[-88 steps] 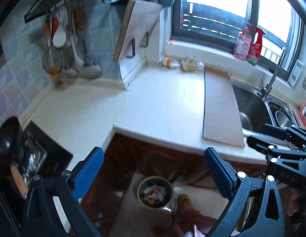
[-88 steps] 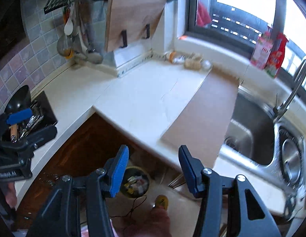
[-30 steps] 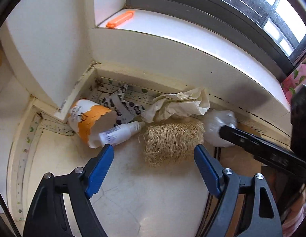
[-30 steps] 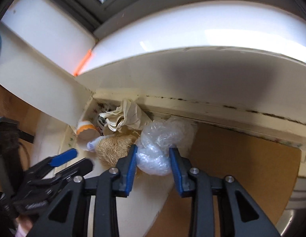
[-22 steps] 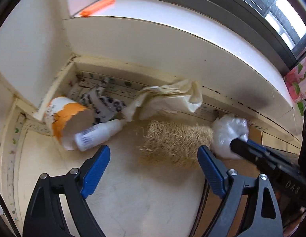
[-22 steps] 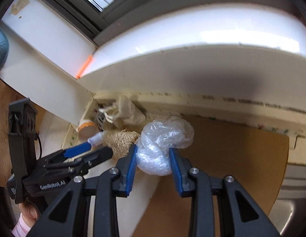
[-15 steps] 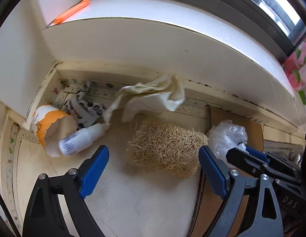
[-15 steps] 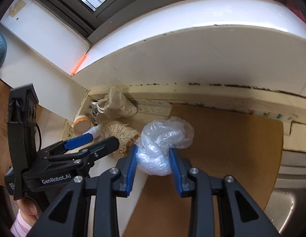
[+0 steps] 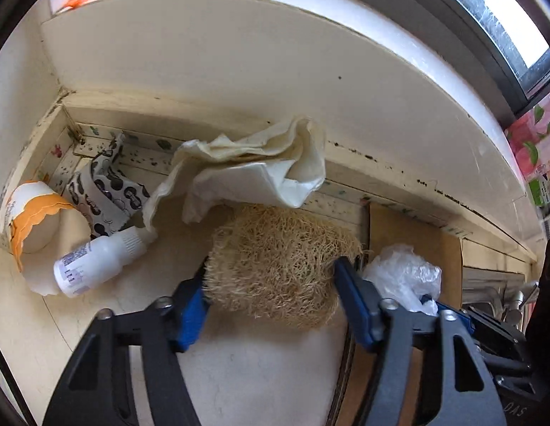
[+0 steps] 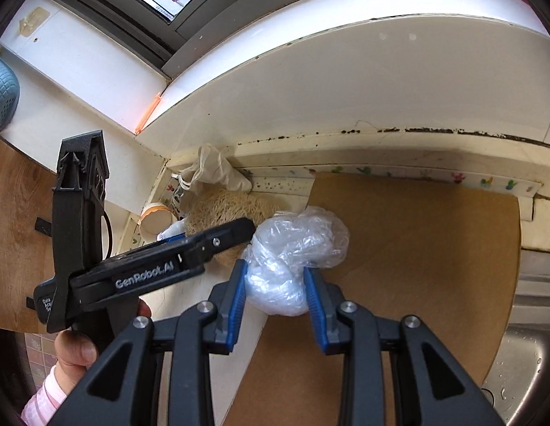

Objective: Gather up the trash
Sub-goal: 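Grasp the clear plastic bag ball with the right gripper while the left gripper grasps the loofah sponge, then carry the loofah and plastic bag ball down over the floor bin with both grippers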

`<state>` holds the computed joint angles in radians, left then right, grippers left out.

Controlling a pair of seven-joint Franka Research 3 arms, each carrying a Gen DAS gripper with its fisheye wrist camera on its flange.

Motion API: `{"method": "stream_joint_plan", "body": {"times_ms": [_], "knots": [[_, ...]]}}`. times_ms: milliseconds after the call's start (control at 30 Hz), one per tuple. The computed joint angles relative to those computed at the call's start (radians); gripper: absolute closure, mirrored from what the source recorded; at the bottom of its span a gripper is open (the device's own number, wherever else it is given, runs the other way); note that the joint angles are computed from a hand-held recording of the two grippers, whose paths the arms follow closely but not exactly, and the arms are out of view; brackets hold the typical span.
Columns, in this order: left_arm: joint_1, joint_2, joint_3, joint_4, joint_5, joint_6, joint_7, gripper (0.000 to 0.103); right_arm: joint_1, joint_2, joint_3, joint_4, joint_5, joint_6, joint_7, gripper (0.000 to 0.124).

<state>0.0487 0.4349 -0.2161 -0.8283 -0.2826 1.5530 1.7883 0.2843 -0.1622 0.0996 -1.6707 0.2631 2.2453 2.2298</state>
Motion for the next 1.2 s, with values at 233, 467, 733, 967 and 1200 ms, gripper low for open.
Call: {"method": "stream_joint_plan", "body": {"times_ms": [233,467,733,967,1200], "knots": [[0.059,-0.170,0.023,-0.232,-0.090,0.109,0.026,0.093,0.005,-0.011,0.013,0.007,-0.030,-0.019,0.029,0.092],[0.109,-0.352,0.104,-0.374,-0.174,0.116,0.102,0.094,0.027,-0.034,0.045,0.039,-0.078,-0.055,0.069,0.093],[0.204,-0.520,0.263,-0.358,-0.281,-0.071,0.262,0.094,0.090,-0.024,0.120,0.177,-0.175,-0.122,0.135,0.093],[0.258,-0.647,0.476,-0.326,-0.364,-0.314,0.488,0.094,0.220,0.089,0.240,0.399,-0.393,-0.252,0.290,0.093],[0.277,-0.699,0.712,-0.288,-0.406,-0.531,0.665,0.094,0.483,0.291,0.322,0.664,-0.665,-0.437,0.509,0.093]]}}
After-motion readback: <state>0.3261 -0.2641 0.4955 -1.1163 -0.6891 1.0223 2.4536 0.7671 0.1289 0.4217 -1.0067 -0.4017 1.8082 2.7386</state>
